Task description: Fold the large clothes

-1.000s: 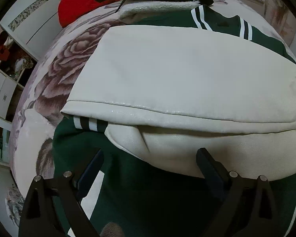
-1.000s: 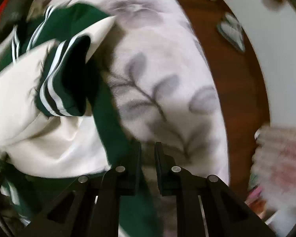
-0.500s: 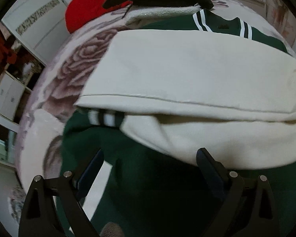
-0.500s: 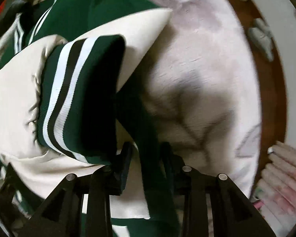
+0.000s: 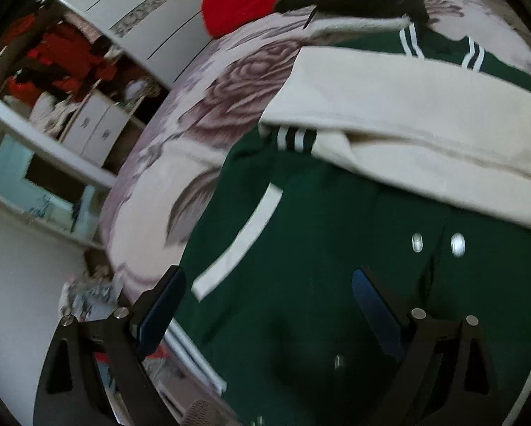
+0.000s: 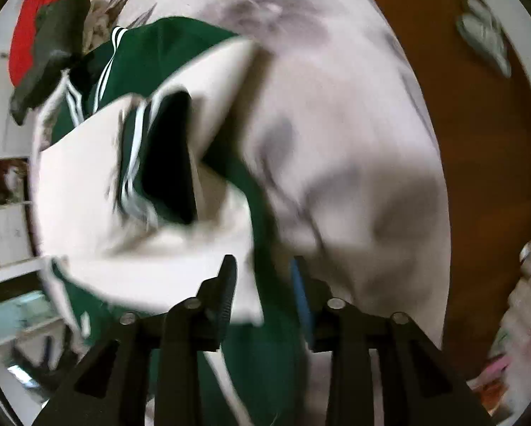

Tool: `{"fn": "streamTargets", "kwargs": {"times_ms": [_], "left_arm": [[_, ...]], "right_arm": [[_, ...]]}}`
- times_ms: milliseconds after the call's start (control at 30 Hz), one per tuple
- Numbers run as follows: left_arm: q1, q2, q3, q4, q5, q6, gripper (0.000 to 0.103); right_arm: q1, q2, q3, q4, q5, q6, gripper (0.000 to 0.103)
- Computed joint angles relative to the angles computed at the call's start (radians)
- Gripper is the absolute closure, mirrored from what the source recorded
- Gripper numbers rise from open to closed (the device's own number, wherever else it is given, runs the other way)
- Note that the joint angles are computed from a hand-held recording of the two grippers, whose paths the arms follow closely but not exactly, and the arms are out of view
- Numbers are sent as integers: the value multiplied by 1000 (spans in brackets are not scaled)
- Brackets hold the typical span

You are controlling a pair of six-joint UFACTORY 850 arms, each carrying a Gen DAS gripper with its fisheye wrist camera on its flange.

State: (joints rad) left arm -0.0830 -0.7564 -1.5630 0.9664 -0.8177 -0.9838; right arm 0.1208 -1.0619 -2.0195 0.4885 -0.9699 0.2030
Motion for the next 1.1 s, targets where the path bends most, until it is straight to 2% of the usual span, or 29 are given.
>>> {"fn": "streamTargets", "kwargs": {"times_ms": [100, 133, 167, 200, 267, 300, 367, 433, 467, 533, 633, 700, 767, 867, 1000, 1100], "left_arm": [[-31, 12, 46, -23, -47, -27, 6], [-42, 9, 53, -37, -58, -21, 6], [-54, 9, 66, -51, -64, -12, 6], [-63, 13, 80, -51, -64, -8, 6], [-89, 26, 119, -39, -58, -13, 6], [-104, 32, 137, -37, -53, -9, 6], [-142, 42, 169, -27, -60, 7, 6], [-183, 58, 198, -21, -78, 24, 6], [-212, 78, 222, -19, -84, 23, 6], [-256, 109, 257, -7, -97, 15, 6], [-356, 146, 325, 87, -142, -61, 6], [-424, 141, 356, 156, -195, -133, 6], [-465, 121, 358, 143, -230, -143, 6], [-478, 97, 340, 14, -190, -89, 6], [-493, 49, 313, -2, -186, -86, 8], [-486, 42, 292, -19, -171, -56, 9]], "right_arm": [[-15, 21, 132, 192, -26, -177, 60], [-18, 11, 149, 223, -37, -228, 64], [-8, -10, 138, 213, -51, -262, 73], [4, -9, 143, 160, -32, -269, 92], [21, 22, 179, 17, 27, -261, 94], [18, 33, 195, 8, 32, -241, 93], [11, 50, 215, 7, 33, -257, 91], [35, 47, 181, -64, 13, -268, 86], [42, 52, 170, -94, -5, -272, 80], [49, 77, 165, -148, -31, -267, 61], [27, 179, 252, -236, -3, -250, 49], [-10, 234, 306, -262, -14, -232, 43], [-60, 263, 337, -279, -39, -220, 42], [-118, 296, 372, -321, -69, -171, 40], [-148, 328, 415, -335, -49, -117, 39], [-142, 308, 405, -316, -18, -114, 39]]}}
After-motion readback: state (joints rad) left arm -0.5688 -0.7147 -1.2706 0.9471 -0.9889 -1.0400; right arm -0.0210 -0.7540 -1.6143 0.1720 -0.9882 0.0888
